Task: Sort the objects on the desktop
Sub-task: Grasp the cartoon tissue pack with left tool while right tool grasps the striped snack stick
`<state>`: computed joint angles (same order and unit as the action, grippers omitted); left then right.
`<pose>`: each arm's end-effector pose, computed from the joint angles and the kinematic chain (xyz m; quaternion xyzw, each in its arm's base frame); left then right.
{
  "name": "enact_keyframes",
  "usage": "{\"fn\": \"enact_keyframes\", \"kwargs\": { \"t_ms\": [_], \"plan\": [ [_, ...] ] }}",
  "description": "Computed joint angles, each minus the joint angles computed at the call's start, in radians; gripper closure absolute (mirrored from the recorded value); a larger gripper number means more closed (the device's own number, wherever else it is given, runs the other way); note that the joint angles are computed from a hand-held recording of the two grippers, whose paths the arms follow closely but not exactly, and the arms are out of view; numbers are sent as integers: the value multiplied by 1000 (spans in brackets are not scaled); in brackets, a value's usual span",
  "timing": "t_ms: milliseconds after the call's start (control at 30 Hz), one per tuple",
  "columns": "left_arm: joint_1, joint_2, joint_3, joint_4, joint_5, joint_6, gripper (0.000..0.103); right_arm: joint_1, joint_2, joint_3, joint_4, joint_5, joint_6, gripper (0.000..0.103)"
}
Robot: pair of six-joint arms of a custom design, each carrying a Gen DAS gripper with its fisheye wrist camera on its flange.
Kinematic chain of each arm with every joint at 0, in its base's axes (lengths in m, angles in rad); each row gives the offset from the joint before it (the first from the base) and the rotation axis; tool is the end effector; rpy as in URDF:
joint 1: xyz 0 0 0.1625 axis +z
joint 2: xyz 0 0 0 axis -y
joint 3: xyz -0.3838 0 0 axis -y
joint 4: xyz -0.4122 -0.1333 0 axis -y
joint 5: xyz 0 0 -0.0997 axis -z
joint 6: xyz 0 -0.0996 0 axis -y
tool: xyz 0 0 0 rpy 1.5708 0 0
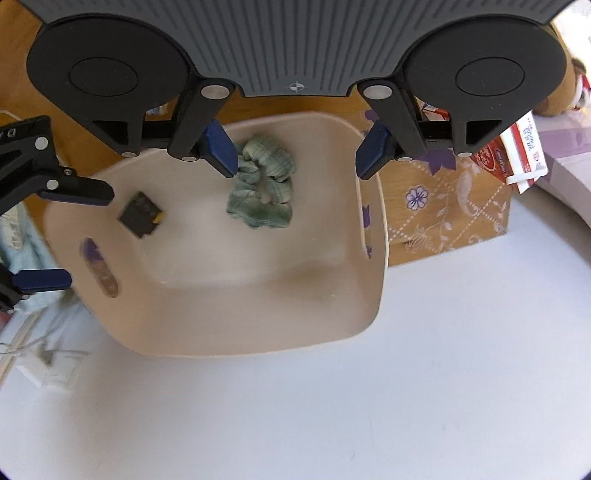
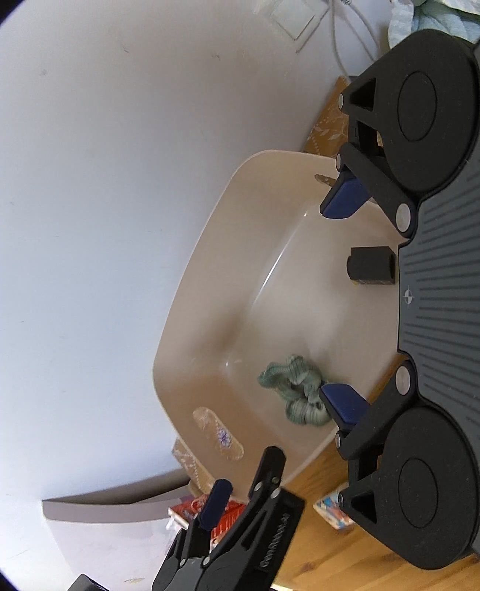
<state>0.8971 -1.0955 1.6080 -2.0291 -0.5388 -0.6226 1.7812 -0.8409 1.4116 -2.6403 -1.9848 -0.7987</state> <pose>-0.2231 -0.6301 0.2452 0.0356 0.8689 -0.2790 0.4074 0.2445 -0.6983 0.1935 0.4141 -0.8547 0.1734 0.2606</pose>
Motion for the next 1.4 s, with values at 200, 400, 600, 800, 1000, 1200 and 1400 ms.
{"fn": "enact_keyframes", "kwargs": {
  "t_ms": [200, 400, 600, 800, 1000, 1200, 1400],
  "plan": [
    [-44, -83, 77, 68, 19, -64, 30, 6, -103, 137, -49, 17, 17, 0],
    [-62, -149, 139, 159, 8, -109, 29, 8, -192, 279, -114, -11, 54, 0],
    [-59, -187, 200, 181, -31, -178, 29, 8, -283, 481, -244, -83, 81, 0],
    [-58, -193, 245, 172, -47, -234, 29, 7, -323, 608, -287, -133, 140, 0],
    [-29, -179, 279, 106, -81, -257, 29, -4, -354, 657, -266, -130, 305, 0],
    [13, -171, 291, 64, -98, -326, 29, -34, -367, 671, -199, -95, 533, 6],
    [53, -160, 285, 16, -132, -353, 29, -66, -363, 651, -118, -52, 699, 11]
  ]
}}
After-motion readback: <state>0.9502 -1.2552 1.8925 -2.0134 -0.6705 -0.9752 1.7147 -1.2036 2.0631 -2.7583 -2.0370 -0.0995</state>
